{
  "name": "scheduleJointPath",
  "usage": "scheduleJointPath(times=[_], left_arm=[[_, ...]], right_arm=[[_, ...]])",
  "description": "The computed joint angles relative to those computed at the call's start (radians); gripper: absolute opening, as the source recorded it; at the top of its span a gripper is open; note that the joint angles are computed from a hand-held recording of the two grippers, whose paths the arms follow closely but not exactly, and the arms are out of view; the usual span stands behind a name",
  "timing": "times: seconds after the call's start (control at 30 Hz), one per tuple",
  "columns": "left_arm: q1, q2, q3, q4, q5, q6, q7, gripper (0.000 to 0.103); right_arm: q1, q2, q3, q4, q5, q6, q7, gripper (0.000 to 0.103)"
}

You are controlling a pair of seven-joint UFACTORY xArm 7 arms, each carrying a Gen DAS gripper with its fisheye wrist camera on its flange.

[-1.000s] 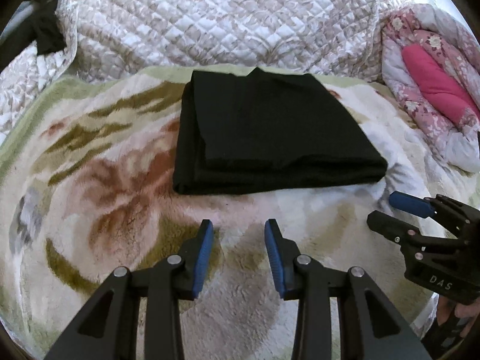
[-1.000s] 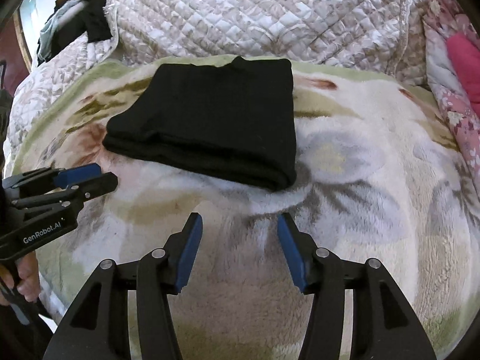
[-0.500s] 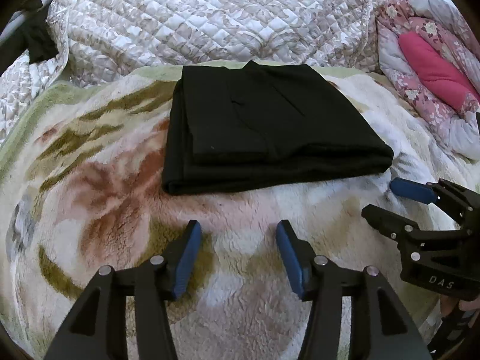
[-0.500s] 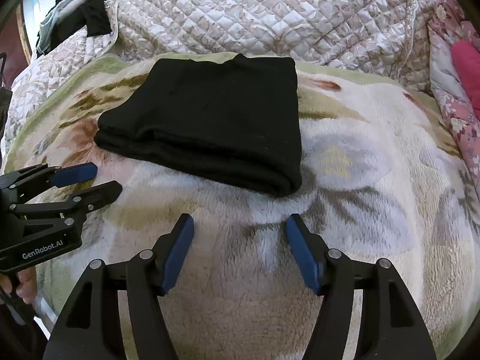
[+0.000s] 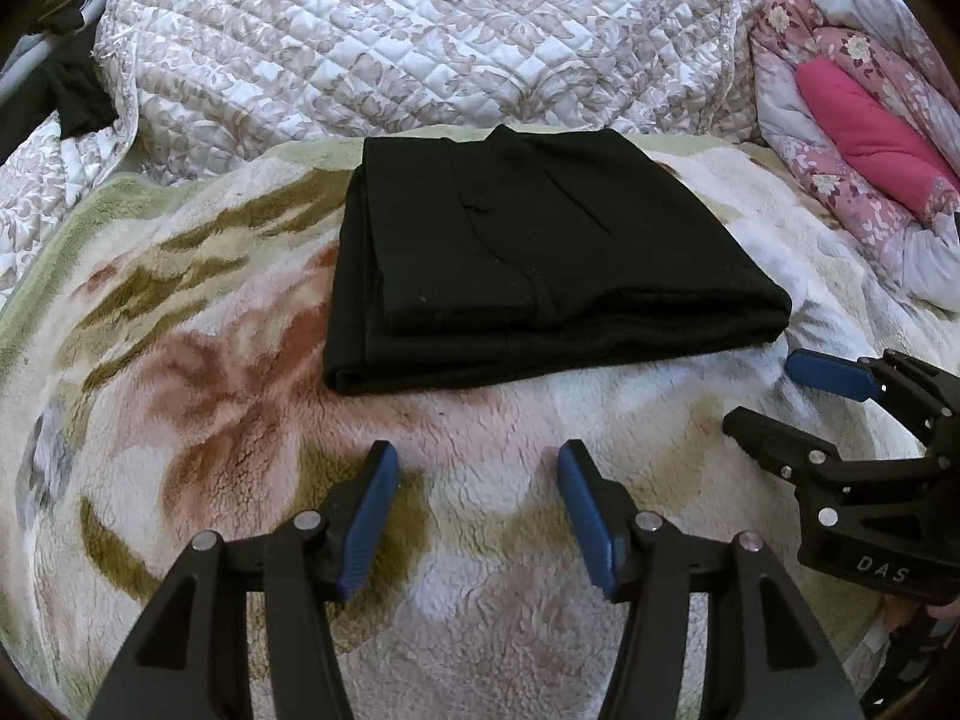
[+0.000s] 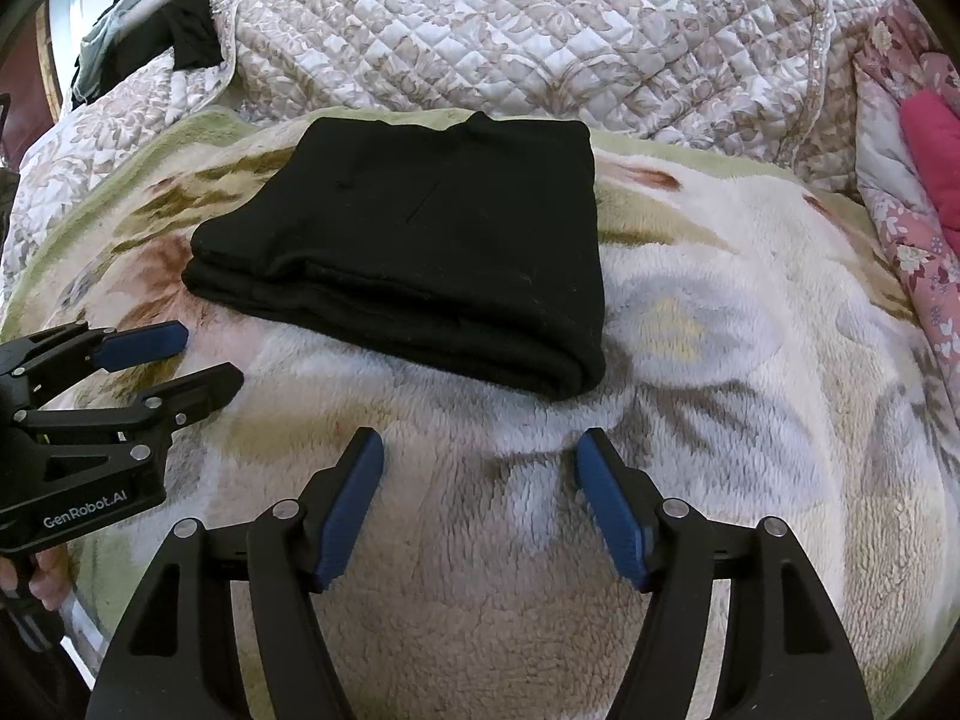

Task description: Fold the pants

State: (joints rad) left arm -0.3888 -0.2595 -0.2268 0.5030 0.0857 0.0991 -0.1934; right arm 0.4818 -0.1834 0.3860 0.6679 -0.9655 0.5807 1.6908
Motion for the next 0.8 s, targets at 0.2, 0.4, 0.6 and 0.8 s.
scheduleJointPath(times=[0.2, 0.4, 0.6, 0.8], left_arm=[[0.0, -0.001, 0.0, -0.001, 0.003, 0.0, -0.003, 0.059], [0.004, 0.0, -0.004, 0.0, 0.008, 0.001, -0.008, 0.06], [0.003, 0.006, 0.0, 0.004, 0.006, 0.006, -0.007, 0.06], [0.019, 0.004, -0.014, 0.005, 0.022, 0.009, -0.02, 0.06]], right_arm=[[0.0, -0.002, 0.003, -0.005, -0.028, 0.001, 0.027, 0.068], [0.001, -0.001, 0.003, -0.006, -0.041, 0.0, 0.038, 0.068], [0.003, 0.0, 0.0, -0.004, -0.044, 0.004, 0.035, 0.07], [0.004, 0.001, 0.0, -0.003, -0.044, 0.004, 0.035, 0.07]])
